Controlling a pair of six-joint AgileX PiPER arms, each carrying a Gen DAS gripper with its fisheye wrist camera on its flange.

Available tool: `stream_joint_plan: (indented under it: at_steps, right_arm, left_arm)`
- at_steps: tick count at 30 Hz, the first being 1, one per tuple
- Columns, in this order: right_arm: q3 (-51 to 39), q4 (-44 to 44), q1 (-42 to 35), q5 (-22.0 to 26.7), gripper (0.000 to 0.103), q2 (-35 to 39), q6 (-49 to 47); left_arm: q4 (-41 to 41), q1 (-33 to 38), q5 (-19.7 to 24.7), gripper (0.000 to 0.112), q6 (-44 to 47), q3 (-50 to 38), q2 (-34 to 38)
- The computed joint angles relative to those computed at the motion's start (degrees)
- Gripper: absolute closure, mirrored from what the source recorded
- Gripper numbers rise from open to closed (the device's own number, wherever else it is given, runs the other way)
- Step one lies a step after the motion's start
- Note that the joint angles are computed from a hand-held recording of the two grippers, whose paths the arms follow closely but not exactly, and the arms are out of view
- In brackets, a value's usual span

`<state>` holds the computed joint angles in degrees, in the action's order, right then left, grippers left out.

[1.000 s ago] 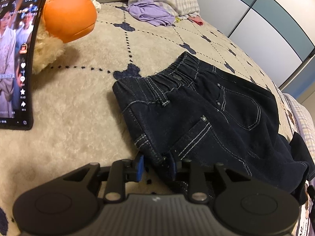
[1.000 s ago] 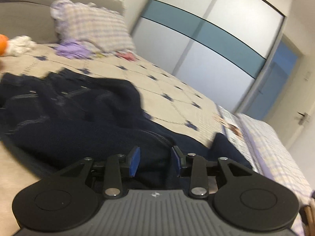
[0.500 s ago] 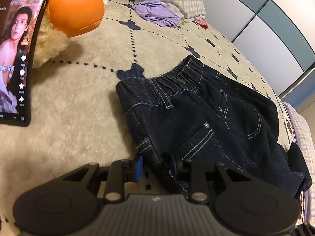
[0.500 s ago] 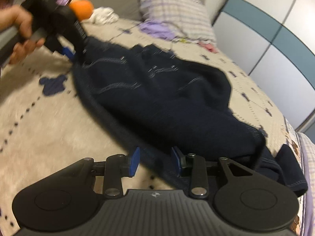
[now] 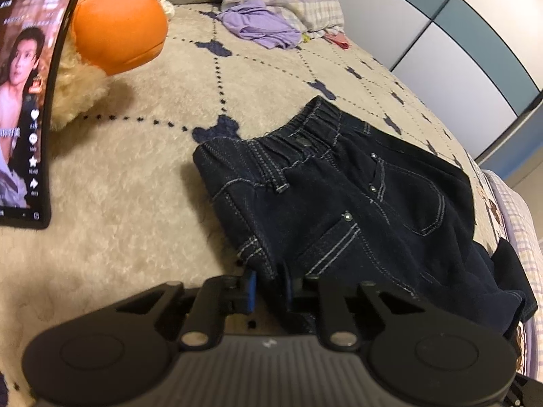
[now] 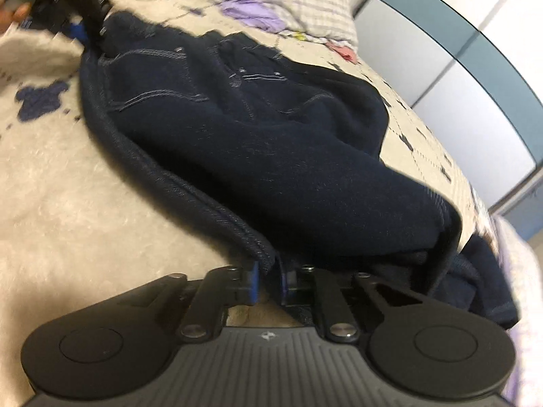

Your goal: Fold clothes

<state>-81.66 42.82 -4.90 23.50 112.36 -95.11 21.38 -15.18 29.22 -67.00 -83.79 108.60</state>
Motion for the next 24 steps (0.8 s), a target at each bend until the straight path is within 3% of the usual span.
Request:
stream_joint_plan:
  at_steps: [3, 6, 10, 16, 20, 24]
  right_arm:
    - [0.47, -3.82, 0.05, 1.93, 0.094, -2.62, 3.42]
    - [0.26, -6.88, -1.33, 6.85, 0.095, -5.73, 6.21]
    - [-1.50, -7.66, -4.80, 14.95, 0.095, -8.29, 5.27]
    - [-5.63, -6.36, -10.42, 27.66, 0.095, -8.68, 2.03]
    - [-2.89, -5.71, -11.89, 30.95, 0.095, -10.72, -0.35]
    - [-0.29, -6.24, -10.73, 29.35, 0.095, -11.60, -0.63]
  left_arm:
    - [3.54, -0.52, -0.33, 0.103, -2.52, 1.24, -1.34]
    - [3.33, -0.31, -1.88, 0.104, -2.41, 3.72, -3.47]
    - [-1.06, 0.06, -4.94, 0.104, 1.54, 8.07, -6.98]
    - [-1.42, -1.12, -6.52, 0.104, 3.99, 13.32, -11.27]
    - [0.06, -1.31, -6.68, 0.103, 3.42, 16.05, -13.10]
    - [3.74, -1.79, -6.25, 0.104, 0.05, 17.77, -14.06]
